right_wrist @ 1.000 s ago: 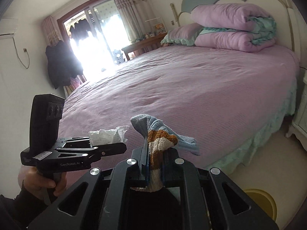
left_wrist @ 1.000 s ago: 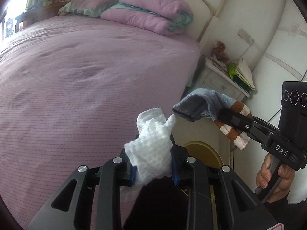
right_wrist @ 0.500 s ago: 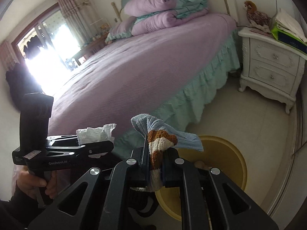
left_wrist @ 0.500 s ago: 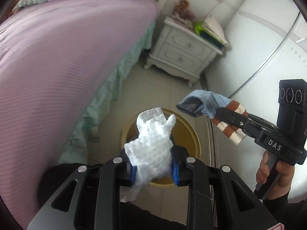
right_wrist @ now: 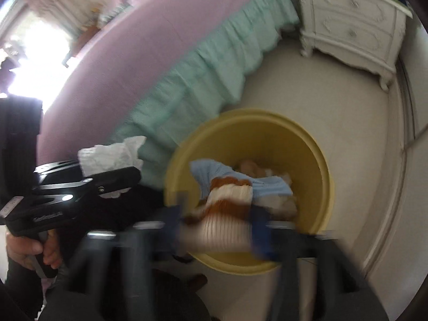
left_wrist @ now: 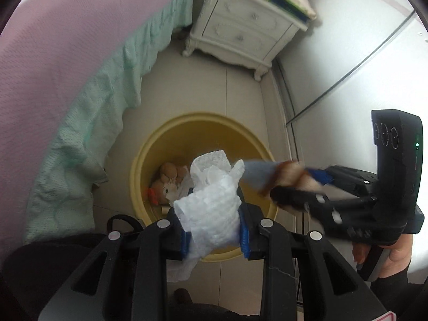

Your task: Collect trash

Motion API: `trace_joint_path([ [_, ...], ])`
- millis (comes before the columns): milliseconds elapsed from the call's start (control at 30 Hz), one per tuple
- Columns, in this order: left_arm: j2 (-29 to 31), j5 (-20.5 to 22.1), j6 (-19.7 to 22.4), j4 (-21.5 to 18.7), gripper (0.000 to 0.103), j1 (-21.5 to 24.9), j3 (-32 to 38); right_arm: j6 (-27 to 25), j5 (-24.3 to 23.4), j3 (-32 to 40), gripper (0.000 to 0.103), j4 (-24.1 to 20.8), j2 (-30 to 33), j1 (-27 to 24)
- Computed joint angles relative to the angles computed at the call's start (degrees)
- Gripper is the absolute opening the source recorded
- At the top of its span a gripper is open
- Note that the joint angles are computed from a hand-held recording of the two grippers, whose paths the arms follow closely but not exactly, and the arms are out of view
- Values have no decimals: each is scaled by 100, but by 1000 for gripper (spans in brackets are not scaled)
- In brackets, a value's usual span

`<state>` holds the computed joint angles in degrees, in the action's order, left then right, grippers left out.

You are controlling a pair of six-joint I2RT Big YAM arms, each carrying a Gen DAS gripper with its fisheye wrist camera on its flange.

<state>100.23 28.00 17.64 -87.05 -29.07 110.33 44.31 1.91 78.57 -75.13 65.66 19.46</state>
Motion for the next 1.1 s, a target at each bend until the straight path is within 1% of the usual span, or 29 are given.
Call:
trace_joint_path([
  [67,122,-101,30,-72,29,-71,19,-12,105,-7,70,-184,87,6],
  [100,150,-149,20,-64,29,-104,9,-19,94,-71,70,-189,71,-26],
  [200,247,-201,45,-97,29,-182,-12,119,52,-297,70,-78,-71,-135],
  [300,306,-267,138,-85,29,-261,-62,215,135,-459,70,-4,-253,-206],
  [467,466,-307,140,-134,30,-403,-10,174,213,-500,70,-49,-374,-319],
  [500,516,-310,161,-158,37,-437,37,165,235,-503,70,-66,-389,-349],
  [533,602,-283,218,-244,46,-475,109,164,227,-487,70,-82,-389,-386],
  [567,693,-288,256,-314,81,-505,189,165,201,-495,70,-91,-405,-419],
  [600,765,-406,264,-342,99,-558,236,171,205,-478,70,-111,-412,-445],
  [633,807,-507,259,-311,98,-607,247,161,226,-479,70,-132,-426,-462],
  [700,923,-602,316,-386,98,-664,330,121,289,-458,70,-197,-428,-462],
  [800,963,-479,265,-376,98,-642,307,100,223,-531,68,-146,-472,-487],
  [867,915,-374,213,-320,98,-586,231,99,206,-558,68,-150,-498,-491],
  [1033,727,-312,161,-158,98,-485,60,90,77,-574,67,-40,-509,-520],
  [1100,646,-214,109,-103,98,-434,23,84,131,-519,67,-33,-493,-480],
])
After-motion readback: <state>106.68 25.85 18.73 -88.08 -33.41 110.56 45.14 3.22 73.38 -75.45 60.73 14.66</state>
